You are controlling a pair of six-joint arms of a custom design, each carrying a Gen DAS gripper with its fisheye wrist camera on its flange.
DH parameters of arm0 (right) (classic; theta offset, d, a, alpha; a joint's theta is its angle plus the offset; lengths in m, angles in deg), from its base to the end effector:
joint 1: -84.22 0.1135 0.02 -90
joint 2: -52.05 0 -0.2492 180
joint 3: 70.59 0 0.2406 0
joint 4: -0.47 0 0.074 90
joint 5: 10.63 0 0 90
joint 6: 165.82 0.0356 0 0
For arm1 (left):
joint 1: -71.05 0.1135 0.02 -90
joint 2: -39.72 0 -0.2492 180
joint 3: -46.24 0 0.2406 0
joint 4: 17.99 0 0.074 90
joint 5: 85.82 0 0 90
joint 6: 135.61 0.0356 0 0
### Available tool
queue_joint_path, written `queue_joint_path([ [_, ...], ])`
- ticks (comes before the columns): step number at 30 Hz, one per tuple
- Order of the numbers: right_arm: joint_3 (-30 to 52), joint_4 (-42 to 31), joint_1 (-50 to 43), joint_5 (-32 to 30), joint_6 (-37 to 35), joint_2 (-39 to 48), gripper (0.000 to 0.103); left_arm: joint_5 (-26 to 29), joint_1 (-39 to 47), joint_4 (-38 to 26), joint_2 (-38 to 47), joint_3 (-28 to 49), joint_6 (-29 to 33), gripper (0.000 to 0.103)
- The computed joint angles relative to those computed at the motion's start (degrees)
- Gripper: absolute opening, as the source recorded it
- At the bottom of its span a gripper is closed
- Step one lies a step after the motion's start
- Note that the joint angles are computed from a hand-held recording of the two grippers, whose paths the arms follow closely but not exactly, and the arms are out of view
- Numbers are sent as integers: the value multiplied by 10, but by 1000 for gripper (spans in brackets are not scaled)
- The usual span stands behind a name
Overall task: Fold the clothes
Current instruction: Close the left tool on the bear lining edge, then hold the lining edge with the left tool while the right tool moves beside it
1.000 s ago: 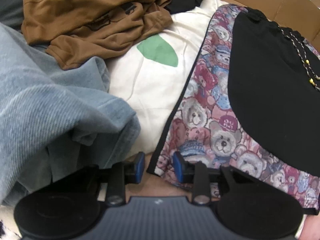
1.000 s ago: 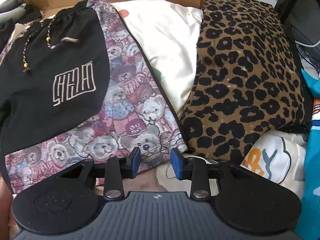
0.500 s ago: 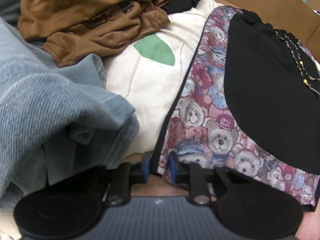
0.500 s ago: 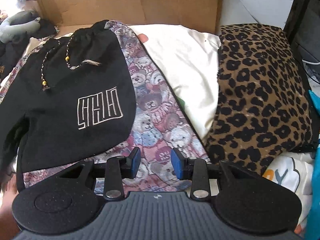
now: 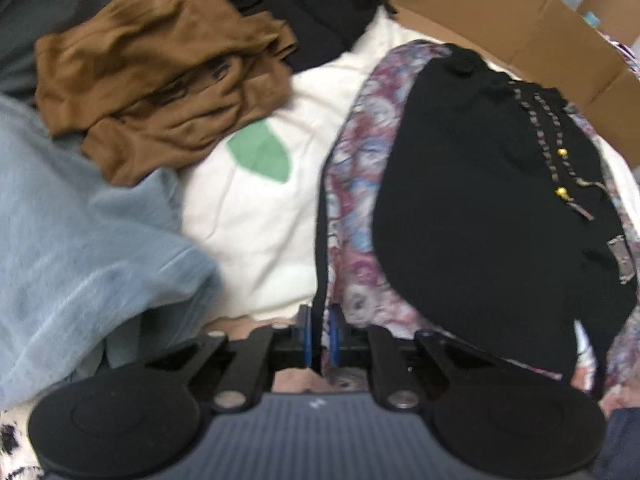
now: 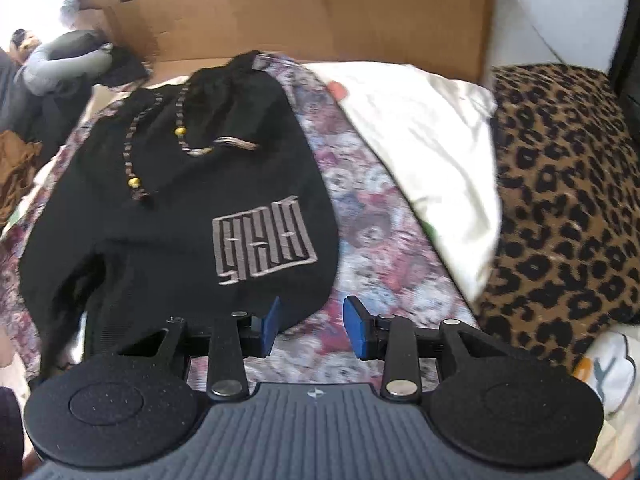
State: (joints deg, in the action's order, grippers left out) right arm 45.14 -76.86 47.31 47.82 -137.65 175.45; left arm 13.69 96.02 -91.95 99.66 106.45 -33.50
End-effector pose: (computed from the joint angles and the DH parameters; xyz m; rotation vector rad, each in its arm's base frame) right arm 0.3348 -0.2282 0.1855 -0.6015 2.5711 0.3982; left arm 0.1533 0.0649 0.2256 -0.2822 2.8042 -0.0938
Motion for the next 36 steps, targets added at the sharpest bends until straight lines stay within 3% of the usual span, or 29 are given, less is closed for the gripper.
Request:
queue_joint_path([
  [8, -12, -39, 20, -24, -18, -18, 52, 5, -134, -27, 42, 44, -123, 9],
  [26, -184, -84, 114, -90, -68, -115, 52, 91, -334, 74, 119, 62, -339, 9],
  [36, -269, -120, 190, -131, -130, -184, 52, 111, -429, 117, 151, 82, -404, 9],
])
